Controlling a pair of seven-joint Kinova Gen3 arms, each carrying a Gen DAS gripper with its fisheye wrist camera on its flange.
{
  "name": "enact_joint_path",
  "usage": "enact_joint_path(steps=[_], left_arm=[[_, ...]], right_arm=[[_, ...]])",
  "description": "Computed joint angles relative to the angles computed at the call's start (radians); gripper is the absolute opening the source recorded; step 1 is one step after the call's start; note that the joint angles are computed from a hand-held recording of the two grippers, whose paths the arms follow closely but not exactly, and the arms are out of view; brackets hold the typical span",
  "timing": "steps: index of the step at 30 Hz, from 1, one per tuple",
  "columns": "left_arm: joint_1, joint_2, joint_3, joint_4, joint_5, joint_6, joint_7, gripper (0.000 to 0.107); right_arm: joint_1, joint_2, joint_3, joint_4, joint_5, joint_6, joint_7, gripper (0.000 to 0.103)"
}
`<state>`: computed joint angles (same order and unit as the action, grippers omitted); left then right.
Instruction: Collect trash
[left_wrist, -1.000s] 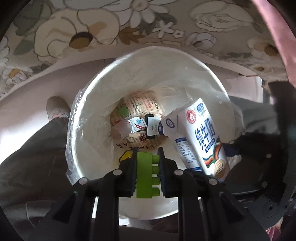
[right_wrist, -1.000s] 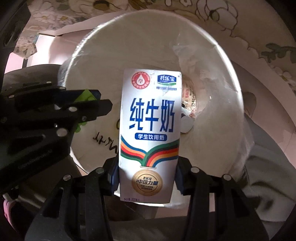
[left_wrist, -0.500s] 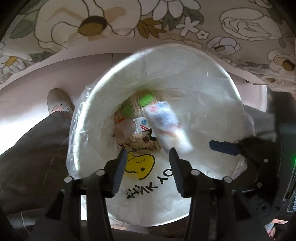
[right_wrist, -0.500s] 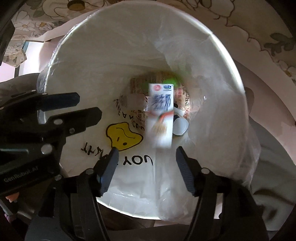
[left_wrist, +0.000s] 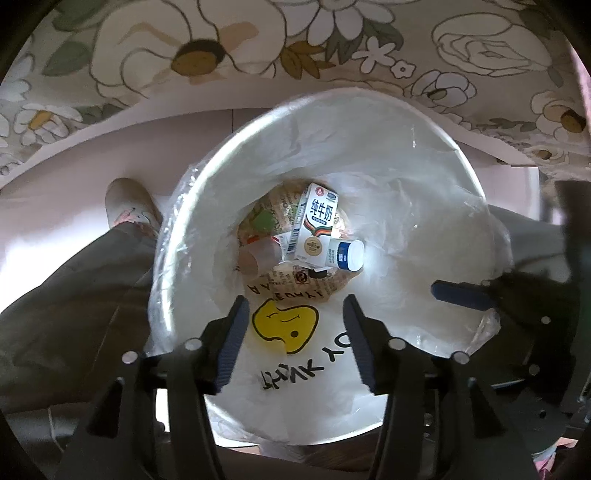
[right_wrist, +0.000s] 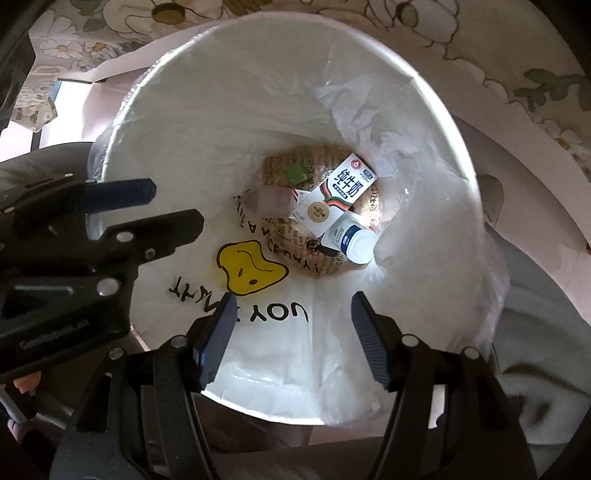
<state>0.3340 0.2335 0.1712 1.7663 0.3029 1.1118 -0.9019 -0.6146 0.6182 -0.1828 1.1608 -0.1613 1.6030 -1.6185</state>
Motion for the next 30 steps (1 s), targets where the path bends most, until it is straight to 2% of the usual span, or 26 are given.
enact_joint_path(steps=[3,8,16,22,30], left_arm=[[0.023,-0.011,-0.001,-0.025,-0.050,0.026,0.045,0.061],[0.072,-0.059,0.008,-0.081,-0.153,0.079,0.128,0.076],[0.165,-0.133,0.048,-0.242,-0.377,0.232,0.270,0.088],[0.248,-0.138,0.090,-0.410,-0.567,0.401,0.324,0.091],[0.354,-0.142,0.128,-0.575,-0.720,0.547,0.329,0.091]], right_arm=[[0.007,-0.022,-0.002,-0.006,-0.007,-0.004,0.004,0.067],[0.007,-0.083,0.005,-0.033,0.013,-0.002,0.003,0.075],[0.000,-0.201,0.005,-0.059,0.059,0.002,0.023,0.078],[0.013,-0.284,0.002,-0.067,0.071,-0.003,0.045,0.080],[0.011,-0.386,0.001,-0.109,0.129,0.000,0.044,0.082]])
